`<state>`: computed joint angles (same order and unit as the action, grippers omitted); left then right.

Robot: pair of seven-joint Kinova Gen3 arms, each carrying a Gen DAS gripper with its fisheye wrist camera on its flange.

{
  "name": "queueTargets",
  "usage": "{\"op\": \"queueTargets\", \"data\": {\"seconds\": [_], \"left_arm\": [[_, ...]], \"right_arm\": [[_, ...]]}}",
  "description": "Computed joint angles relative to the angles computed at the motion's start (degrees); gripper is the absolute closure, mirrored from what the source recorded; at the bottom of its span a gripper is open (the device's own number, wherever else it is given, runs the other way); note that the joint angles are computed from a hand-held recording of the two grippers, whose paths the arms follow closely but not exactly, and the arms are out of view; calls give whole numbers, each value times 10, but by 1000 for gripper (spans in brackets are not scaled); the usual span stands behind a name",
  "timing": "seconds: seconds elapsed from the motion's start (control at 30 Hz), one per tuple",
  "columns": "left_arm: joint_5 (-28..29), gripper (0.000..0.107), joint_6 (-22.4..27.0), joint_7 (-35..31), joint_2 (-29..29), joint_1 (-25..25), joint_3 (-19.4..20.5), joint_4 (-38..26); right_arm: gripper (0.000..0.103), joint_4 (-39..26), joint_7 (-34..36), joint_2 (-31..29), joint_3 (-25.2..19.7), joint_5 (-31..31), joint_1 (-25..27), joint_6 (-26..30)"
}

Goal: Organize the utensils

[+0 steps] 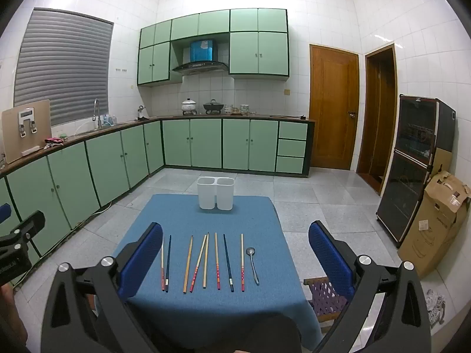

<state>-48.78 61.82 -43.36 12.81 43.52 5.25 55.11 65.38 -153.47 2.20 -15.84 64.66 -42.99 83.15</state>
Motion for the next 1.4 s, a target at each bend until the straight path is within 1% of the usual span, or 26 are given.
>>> {"op": "queueTargets", "data": {"seconds": [0.07, 0.13, 0.3, 0.4, 0.7, 0.73, 0.9, 1.4], "left_arm": [[2, 9, -1, 0, -2, -1, -1, 2], [-5, 9, 10, -12, 4, 3, 0, -6], [-10, 9, 16, -10, 9, 11, -3, -13], [-7, 9, 8, -7, 10, 10, -6, -7], [-8, 9, 16, -12, 13, 18, -8, -21], [-2, 9, 13, -15, 5, 13, -10, -13], [-2, 9, 9, -15, 1, 6, -4, -7], [-7, 9, 12, -12, 1, 8, -1, -7]], "right_arm": [[6, -1, 0, 0, 0, -1, 0, 1], [6, 0, 0, -1, 0, -1, 0, 1], [6, -1, 2, -1, -1, 0, -1, 2], [6, 0, 3, -2, 0, 0, 0, 0], [6, -1, -1, 3, -1, 6, -3, 4], [6, -2, -1, 2, -1, 6, -4, 4], [6, -1, 0, 2, 0, 5, -4, 2], [6, -8, 3, 5, 5, 9, -10, 4]]}}
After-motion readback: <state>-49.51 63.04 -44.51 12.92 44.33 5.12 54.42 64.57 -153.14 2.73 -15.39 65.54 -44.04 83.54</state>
